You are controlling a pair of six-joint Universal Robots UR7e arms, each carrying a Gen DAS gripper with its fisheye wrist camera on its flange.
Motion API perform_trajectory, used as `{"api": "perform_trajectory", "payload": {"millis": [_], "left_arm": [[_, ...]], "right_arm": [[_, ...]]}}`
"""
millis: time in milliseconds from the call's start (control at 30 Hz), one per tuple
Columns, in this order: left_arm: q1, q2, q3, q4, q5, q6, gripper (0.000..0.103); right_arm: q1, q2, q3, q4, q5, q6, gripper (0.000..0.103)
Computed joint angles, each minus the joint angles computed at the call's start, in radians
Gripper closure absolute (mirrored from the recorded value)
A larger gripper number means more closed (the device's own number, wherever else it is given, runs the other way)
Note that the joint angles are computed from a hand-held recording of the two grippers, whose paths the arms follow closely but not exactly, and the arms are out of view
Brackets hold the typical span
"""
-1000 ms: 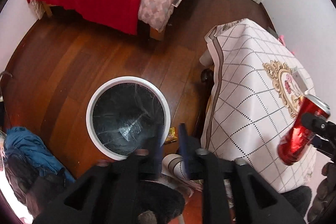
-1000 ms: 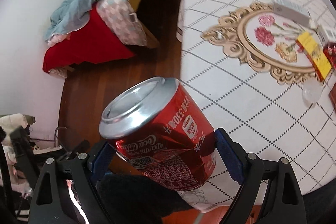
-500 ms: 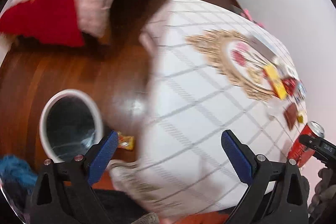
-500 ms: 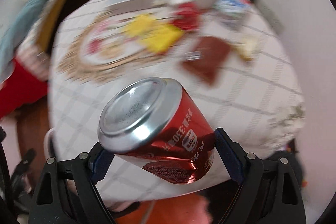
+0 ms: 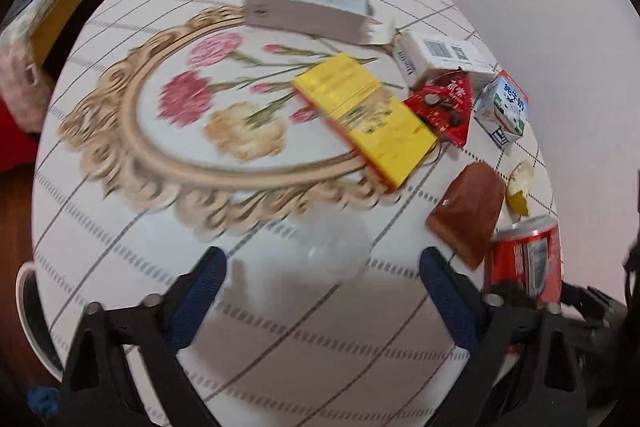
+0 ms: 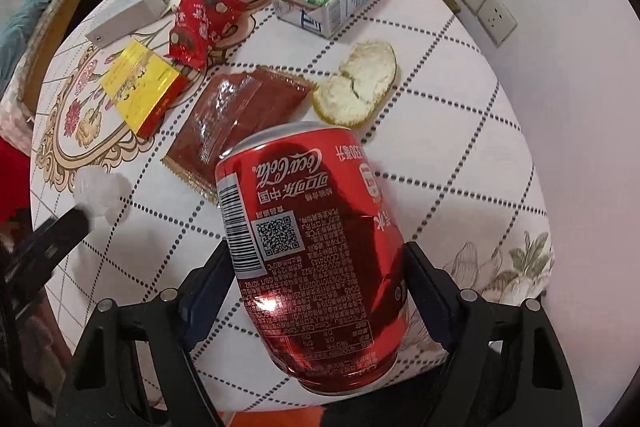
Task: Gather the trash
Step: 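Grasp the clear plastic cup with the left gripper while right holds the can, then drop the can into the bin with the right gripper while left drops the cup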
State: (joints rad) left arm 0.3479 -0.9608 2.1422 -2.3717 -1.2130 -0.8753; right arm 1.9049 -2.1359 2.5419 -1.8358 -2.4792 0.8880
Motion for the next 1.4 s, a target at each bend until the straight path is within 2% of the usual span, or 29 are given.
{"api": "perform_trajectory", "payload": {"millis": [33,67,167,233,333,433,500,600,700,733,800,900,1000,1067,1100,1200,1333,1400], "left_arm": [[0.001,0.018,-0.016,0.018,0.011,0.004,0.048],[0.003,0.028,-0.027,0.031,0.013,0.007,0.064],[-0.012,0.014,-0.030,0.058,0.035,-0.003,0.064],[-0.040,-0.027,-0.021,0.098,0.064,-0.024,0.064],[-0.084,-0.120,-0.002,0.166,0.114,-0.072,0.064],[-0.125,-0.246,0.010,0.267,0.177,-0.135,0.064],[-0.152,-0.340,0.012,0.359,0.221,-0.182,0.064],[-0.185,-0.481,0.008,0.522,0.286,-0.272,0.064],[-0.206,-0.642,0.005,0.727,0.328,-0.382,0.064],[-0.211,-0.704,0.006,0.806,0.337,-0.426,0.064],[-0.218,-0.817,0.006,0.970,0.346,-0.518,0.064],[-0.194,-0.962,0.027,1.143,0.331,-0.621,0.064],[-0.122,-1.122,0.078,1.261,0.302,-0.686,0.064],[-0.041,-1.219,0.113,1.280,0.284,-0.666,0.064],[0.027,-1.267,0.138,1.262,0.282,-0.627,0.064],[0.198,-1.326,0.191,1.172,0.278,-0.501,0.063],[0.438,-1.341,0.243,1.018,0.276,-0.340,0.062],[0.499,-1.347,0.253,1.001,0.295,-0.317,0.047]], "right_arm": [[-0.006,-0.013,0.005,-0.014,0.001,-0.024,0.019],[-0.011,-0.018,0.009,-0.028,0.002,-0.040,0.020],[-0.009,-0.052,0.013,-0.030,0.005,-0.062,0.020],[0.017,-0.073,0.009,-0.019,0.009,-0.048,0.020],[0.133,-0.094,-0.023,0.069,0.020,0.058,0.020],[0.275,-0.009,-0.069,0.092,0.026,0.173,0.020],[0.371,0.075,-0.107,0.063,0.034,0.224,0.020],[0.462,0.207,-0.144,-0.080,0.055,0.204,0.020],[0.514,0.372,-0.172,-0.299,0.115,0.126,0.020],[0.527,0.411,-0.179,-0.343,0.132,0.111,0.020],[0.544,0.551,-0.209,-0.496,0.194,0.048,0.020],[0.552,0.764,-0.262,-0.679,0.287,-0.028,0.020],[0.538,0.977,-0.328,-0.805,0.376,-0.088,0.020],[0.509,1.104,-0.368,-0.870,0.442,-0.115,0.020],[0.487,1.177,-0.393,-0.895,0.476,-0.129,0.020],[0.442,1.341,-0.458,-0.926,0.521,-0.144,0.020],[0.378,1.551,-0.570,-0.918,0.543,-0.148,0.019],[0.345,1.617,-0.613,-0.899,0.556,-0.166,0.019]]}}
